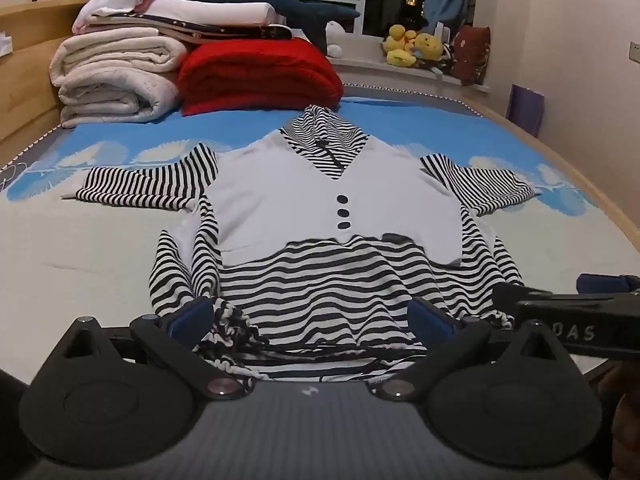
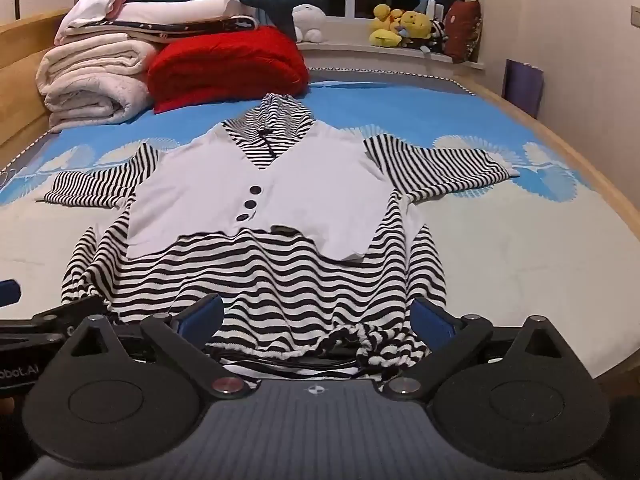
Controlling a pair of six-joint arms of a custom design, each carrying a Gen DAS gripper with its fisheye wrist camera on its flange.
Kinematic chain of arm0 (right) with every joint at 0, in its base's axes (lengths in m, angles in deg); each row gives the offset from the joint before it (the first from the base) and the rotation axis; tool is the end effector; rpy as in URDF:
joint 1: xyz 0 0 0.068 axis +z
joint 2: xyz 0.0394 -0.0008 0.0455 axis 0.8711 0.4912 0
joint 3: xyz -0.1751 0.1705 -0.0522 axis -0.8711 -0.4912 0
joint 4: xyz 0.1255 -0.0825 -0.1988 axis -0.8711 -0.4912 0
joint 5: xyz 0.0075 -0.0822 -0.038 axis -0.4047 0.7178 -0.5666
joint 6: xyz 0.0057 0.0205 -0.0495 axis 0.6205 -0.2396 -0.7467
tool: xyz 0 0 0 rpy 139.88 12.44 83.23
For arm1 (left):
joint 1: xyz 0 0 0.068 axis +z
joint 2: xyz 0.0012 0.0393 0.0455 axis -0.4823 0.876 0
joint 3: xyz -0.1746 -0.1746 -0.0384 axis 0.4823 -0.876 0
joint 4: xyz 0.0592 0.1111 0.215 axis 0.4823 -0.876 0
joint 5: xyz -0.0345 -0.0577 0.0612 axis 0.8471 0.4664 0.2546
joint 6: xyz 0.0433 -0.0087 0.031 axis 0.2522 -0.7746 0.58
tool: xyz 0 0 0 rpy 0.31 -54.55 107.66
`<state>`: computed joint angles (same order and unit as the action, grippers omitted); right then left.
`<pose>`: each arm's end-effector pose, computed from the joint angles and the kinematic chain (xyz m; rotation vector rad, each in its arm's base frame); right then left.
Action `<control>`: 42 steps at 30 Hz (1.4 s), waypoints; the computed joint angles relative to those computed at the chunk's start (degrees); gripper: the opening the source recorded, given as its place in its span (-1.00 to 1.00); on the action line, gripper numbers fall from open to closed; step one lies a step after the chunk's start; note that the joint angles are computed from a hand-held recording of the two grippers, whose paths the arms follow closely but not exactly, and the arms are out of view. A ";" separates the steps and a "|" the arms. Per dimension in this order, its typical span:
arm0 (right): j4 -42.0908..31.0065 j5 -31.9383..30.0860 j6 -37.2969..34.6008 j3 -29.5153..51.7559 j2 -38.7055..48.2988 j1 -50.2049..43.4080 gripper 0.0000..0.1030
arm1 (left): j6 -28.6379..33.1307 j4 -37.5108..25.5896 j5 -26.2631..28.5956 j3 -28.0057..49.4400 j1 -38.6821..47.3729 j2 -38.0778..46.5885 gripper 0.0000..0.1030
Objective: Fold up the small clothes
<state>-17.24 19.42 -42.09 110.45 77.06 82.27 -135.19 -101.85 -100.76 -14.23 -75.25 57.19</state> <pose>0.2051 0.0854 0.1686 -0.5281 2.2073 0.2875 0.1104 -0.0779 0.1694 -0.5227 2.1968 0.2194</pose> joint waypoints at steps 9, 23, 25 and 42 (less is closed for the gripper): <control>-3.21 -2.37 -2.77 -0.79 -4.30 -2.63 0.87 | 2.03 1.67 1.53 -1.22 2.94 -1.91 0.99; -3.08 -1.03 -1.60 -0.32 -3.55 -1.28 0.86 | 1.60 1.13 1.06 -0.74 2.83 -1.48 0.99; -3.17 -1.00 -1.63 -0.26 -3.52 -1.23 0.86 | 1.64 1.09 1.05 -0.70 2.83 -1.52 0.99; -3.12 -1.42 -1.44 -0.02 -2.94 -1.71 0.86 | 1.70 1.27 1.10 -0.47 2.73 -1.10 0.99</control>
<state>-20.36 18.00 -43.53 110.43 74.12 80.56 -133.48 -100.58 -99.66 -14.69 -72.53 56.09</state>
